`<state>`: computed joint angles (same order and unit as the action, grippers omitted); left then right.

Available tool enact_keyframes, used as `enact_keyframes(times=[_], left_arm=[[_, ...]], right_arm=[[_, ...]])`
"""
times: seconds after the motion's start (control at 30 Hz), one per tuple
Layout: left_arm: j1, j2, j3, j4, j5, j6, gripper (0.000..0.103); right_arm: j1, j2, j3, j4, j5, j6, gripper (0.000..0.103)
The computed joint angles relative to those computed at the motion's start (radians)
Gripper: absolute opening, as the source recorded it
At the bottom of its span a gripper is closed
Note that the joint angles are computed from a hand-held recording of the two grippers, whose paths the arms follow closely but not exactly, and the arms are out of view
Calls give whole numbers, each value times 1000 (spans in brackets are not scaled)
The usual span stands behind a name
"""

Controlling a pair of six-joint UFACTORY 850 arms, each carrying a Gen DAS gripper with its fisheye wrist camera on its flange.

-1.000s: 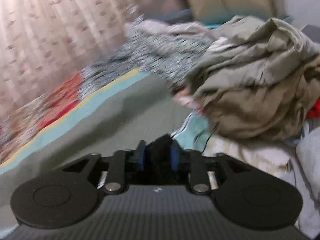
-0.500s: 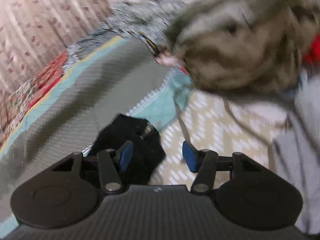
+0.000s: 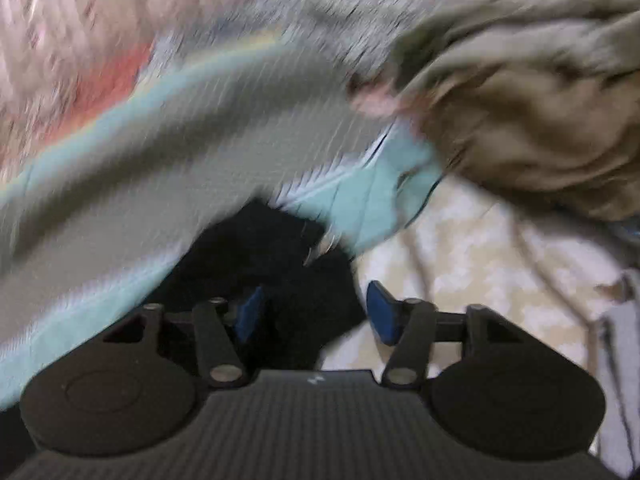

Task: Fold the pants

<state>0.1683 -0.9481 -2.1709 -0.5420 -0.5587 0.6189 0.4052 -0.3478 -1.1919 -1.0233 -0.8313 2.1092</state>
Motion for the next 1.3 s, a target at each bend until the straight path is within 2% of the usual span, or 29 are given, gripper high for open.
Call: enact_keyframes(times=[0.1,0.2,0.27,0.33,0.4,0.47,0.5,0.53,0.63,0.8,0.83,0.9,0.93,0.97,1.0,1.03,1.1,1.13,1.2,1.27,1.3], left_arm=[[2,3,5,-3,-1,4,77],[9,0,-2,-21,1,14,77],[9,-22,-38,11,-18,-11,77],[7,-34,-57,29,-31,-29,77],[10,-42,-68,13,-52,-12,79],[11,-44,-68,5,-59,8,83],[12,-44,-67,5,-56,13,85],[13,-43,-64,-1,-51,23,88],[20,-58,-85,-44,-77,58,95],[22,-94,-136,-105,-144,68,99],[17,-74,-98,-137,-118,106,102],[1,-45,-44,-159,-76,175,101],[-15,-33,-20,-116,-43,194,86],[-39,-14,23,-31,17,206,52],[-62,8,81,74,101,197,40],[-78,24,131,150,177,210,32],[-85,43,169,176,238,213,11],[-82,48,174,188,264,183,11],[-60,38,127,139,248,100,10],[-43,32,94,212,308,-80,10],[-34,14,55,223,297,-134,10]], right_arm=[[19,50,43,-45,-38,71,30],[57,124,116,-89,-165,237,30],[65,132,128,-45,-231,222,31],[49,135,144,42,-191,155,34],[45,134,149,96,-182,144,43],[73,130,142,86,-225,188,59],[92,127,133,77,-260,203,61],[115,125,125,58,-296,217,61],[159,145,132,-14,-318,242,61],[217,164,139,-81,-271,303,61],[220,161,138,-89,-251,315,61],[233,150,127,-90,-223,335,61],[238,143,121,-90,-209,344,61],[244,135,114,-90,-196,355,61],[249,119,99,-88,-189,362,61],[259,108,87,-83,-182,370,61],[273,86,62,-78,-156,380,61],[280,78,52,-78,-144,380,61],[288,62,33,-85,-123,368,61],[299,47,12,-90,-121,344,61],[306,40,2,-91,-128,339,61]])
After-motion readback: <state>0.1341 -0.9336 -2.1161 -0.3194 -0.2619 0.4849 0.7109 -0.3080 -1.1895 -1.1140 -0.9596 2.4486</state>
